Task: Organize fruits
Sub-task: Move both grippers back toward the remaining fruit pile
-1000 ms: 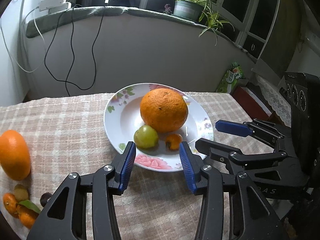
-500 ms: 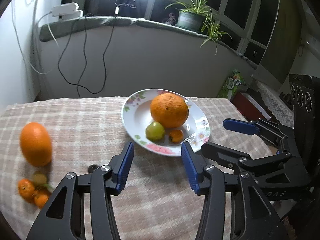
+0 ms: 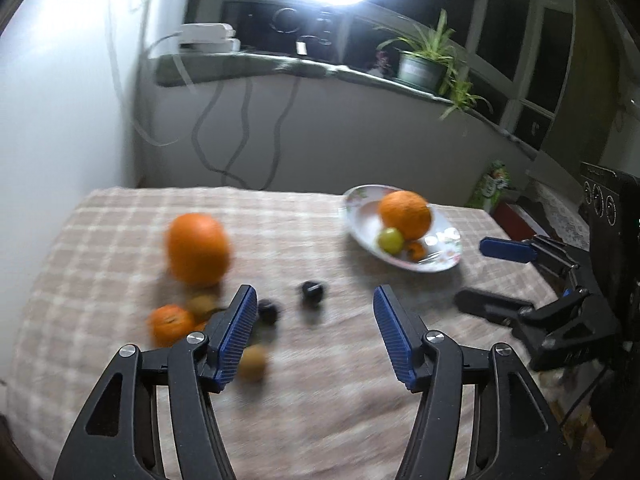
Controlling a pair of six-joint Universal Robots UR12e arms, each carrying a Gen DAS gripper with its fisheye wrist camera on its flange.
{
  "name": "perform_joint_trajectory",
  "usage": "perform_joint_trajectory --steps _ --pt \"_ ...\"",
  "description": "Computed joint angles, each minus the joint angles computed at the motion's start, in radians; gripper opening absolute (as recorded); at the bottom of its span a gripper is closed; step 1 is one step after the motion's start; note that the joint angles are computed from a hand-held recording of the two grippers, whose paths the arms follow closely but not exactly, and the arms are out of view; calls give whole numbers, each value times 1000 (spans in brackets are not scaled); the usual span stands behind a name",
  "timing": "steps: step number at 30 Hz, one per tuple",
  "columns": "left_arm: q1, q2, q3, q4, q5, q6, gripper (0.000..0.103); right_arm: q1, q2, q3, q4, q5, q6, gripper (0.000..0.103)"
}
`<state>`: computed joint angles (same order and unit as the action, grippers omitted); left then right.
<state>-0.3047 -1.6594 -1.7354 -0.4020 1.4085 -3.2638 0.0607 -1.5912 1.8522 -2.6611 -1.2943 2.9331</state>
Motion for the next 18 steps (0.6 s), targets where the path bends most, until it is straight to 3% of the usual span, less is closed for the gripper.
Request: perform_joint_trajectory --steps 11,15,18 --pt "85 54 -92 -7 20 -48 59 45 36 -14 9 14 -25 93" --pt "102 48 -98 -11 3 -54 49 56 57 -26 12 16 -14 92" --pt "108 38 -95 -22 -6 -54 44 64 74 -40 36 24 -23 81"
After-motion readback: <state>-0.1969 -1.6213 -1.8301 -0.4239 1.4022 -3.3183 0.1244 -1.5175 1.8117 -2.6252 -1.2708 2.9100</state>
